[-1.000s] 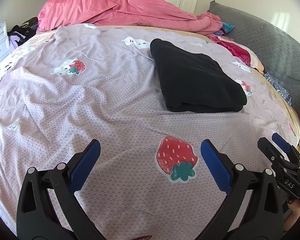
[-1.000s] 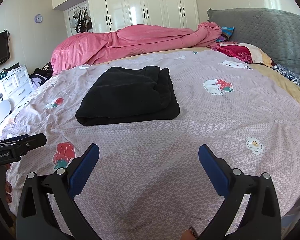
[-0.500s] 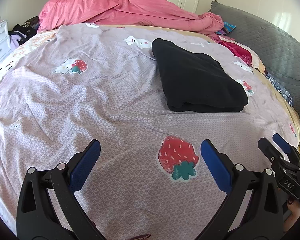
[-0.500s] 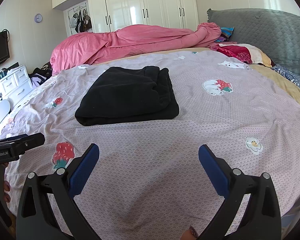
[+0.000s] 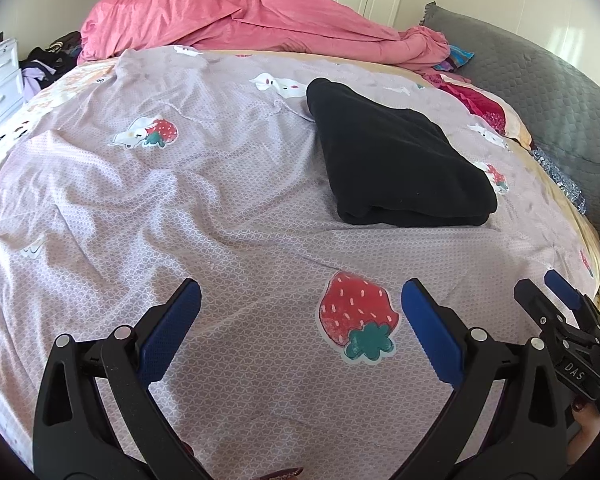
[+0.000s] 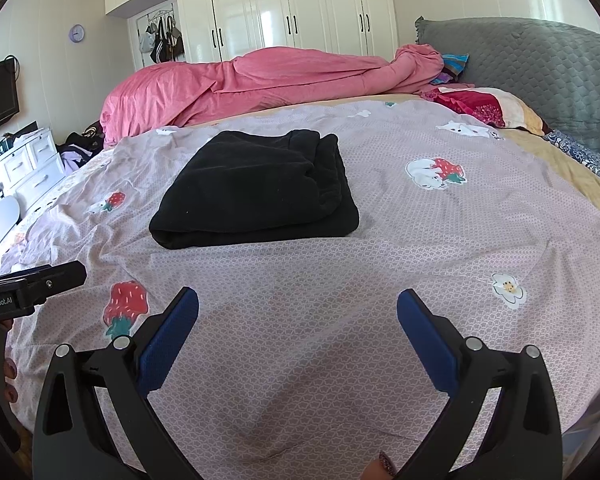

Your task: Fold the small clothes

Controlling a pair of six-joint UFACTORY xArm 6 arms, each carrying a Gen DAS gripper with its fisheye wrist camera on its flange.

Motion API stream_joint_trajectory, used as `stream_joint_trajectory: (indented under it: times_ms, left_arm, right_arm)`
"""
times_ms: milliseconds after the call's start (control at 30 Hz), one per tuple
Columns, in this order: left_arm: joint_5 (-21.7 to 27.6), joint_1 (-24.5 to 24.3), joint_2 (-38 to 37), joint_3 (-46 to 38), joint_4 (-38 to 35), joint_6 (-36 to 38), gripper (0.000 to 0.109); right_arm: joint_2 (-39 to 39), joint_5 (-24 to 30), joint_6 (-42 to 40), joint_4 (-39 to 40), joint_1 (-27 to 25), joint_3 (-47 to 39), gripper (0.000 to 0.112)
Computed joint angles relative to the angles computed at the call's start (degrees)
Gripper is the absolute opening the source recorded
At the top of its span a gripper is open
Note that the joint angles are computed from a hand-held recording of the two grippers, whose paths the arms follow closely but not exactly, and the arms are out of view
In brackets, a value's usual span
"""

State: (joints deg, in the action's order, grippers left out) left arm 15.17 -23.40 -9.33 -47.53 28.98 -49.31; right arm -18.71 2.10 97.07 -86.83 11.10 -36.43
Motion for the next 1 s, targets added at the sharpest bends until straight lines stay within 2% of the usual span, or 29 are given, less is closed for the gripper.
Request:
stream_joint_trajectory:
  times_ms: [667,1000]
  left_arm:
    - [0.7,-0.1,-0.4,0.2,-1.9,1.3,0.094]
    - [2.9,-0.3,-0.6,0.1,-3.5,3.7,0.094]
  right_arm:
    - [0.2,0.1,-1.6,1.5,-0.1,0.1,0.099]
    - [-2.4,2.4,6.2,-3.7,-0.9,1.0,0.099]
